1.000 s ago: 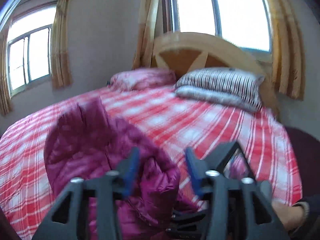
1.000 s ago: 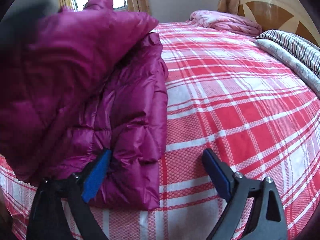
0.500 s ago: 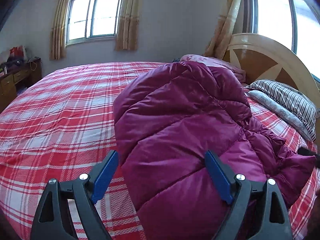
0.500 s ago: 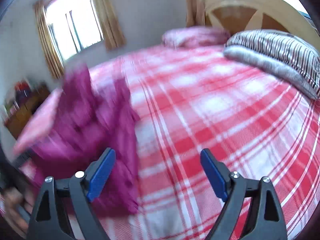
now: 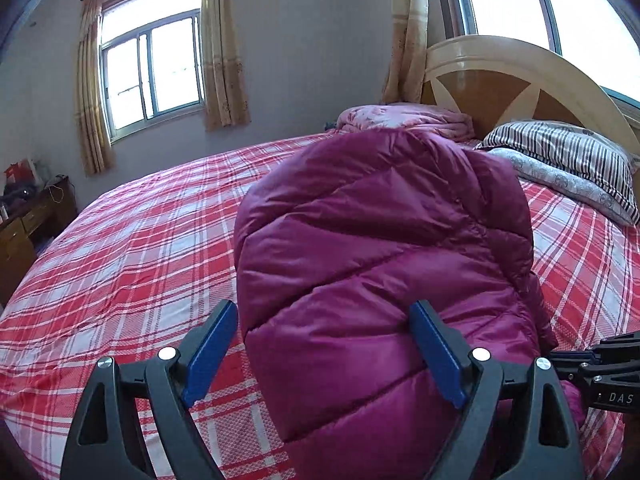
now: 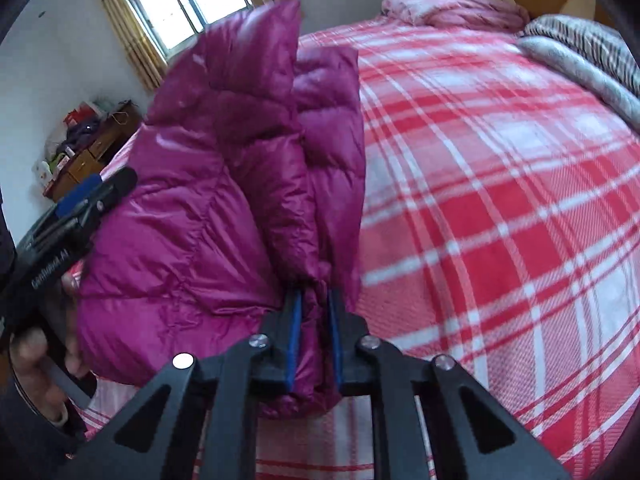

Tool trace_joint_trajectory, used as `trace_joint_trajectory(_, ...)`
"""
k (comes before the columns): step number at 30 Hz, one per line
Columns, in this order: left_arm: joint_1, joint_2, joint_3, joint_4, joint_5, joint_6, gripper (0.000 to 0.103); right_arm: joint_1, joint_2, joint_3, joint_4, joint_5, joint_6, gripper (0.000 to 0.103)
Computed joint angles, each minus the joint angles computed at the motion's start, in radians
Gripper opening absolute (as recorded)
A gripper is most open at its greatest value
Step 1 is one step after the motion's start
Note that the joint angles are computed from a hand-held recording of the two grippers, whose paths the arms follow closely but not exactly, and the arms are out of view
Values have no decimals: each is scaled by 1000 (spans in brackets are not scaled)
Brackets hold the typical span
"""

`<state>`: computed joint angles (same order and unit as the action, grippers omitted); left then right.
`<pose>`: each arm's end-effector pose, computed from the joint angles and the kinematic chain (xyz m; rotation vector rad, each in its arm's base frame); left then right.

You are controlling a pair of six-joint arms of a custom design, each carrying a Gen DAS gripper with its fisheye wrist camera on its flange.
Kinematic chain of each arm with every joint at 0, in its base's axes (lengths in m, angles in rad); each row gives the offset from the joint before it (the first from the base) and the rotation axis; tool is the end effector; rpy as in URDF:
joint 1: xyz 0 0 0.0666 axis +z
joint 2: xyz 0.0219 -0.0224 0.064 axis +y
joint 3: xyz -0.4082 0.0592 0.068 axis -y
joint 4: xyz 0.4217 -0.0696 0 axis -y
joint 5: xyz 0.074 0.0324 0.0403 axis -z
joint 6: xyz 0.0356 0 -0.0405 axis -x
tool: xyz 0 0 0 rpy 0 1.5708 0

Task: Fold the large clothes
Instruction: 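Grasp the folded magenta jacket bundle with the right tool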

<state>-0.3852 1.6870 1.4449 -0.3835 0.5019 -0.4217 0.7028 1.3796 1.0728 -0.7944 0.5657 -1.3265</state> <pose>0.5785 -0.2535 0.3653 1.0968 1.8559 -0.5279 0.3636 0.2825 0.3240 0.9030 2.2525 0.1204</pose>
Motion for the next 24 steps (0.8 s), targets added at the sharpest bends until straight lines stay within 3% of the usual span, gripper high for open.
trace_joint_trajectory(4, -3, 0, 5, 10, -15, 9, 88, 19, -7, 61, -142, 113, -49, 33)
trace_joint_trajectory(7, 9, 7, 25, 20, -13, 54, 88, 27, -3, 147, -250, 243, -59, 33)
trace_joint_trajectory(8, 12, 11, 36, 22, -23, 75, 88, 19, 0, 175, -254, 265, -27, 34)
trace_joint_trajectory(9, 13, 16, 47, 29, -39, 105, 88, 7, 8, 202, -254, 271, 9, 40)
trace_joint_trajectory(10, 12, 23, 63, 33, -76, 136, 88, -14, 22, 241, -249, 277, 57, 54)
trace_joint_trajectory(12, 9, 42, 98, 29, -145, 181, 88, -44, 46, 279, -196, 291, 133, 62)
trace_joint_trajectory(14, -2, 69, 144, 0, -203, 196, 88, -94, 77, 310, -120, 240, 234, 62)
trace_joint_trajectory(17, -20, 114, 207, -28, -303, 206, 88, -137, 115, 318, -29, 150, 290, 62)
trace_joint_trajectory(21, -32, 192, 317, -156, -328, 233, 88, -135, 151, 324, -105, 146, 217, 62)
trace_joint_trajectory(24, -48, 220, 329, -162, -361, 216, 88, -151, 146, 276, -110, 113, 168, 62)
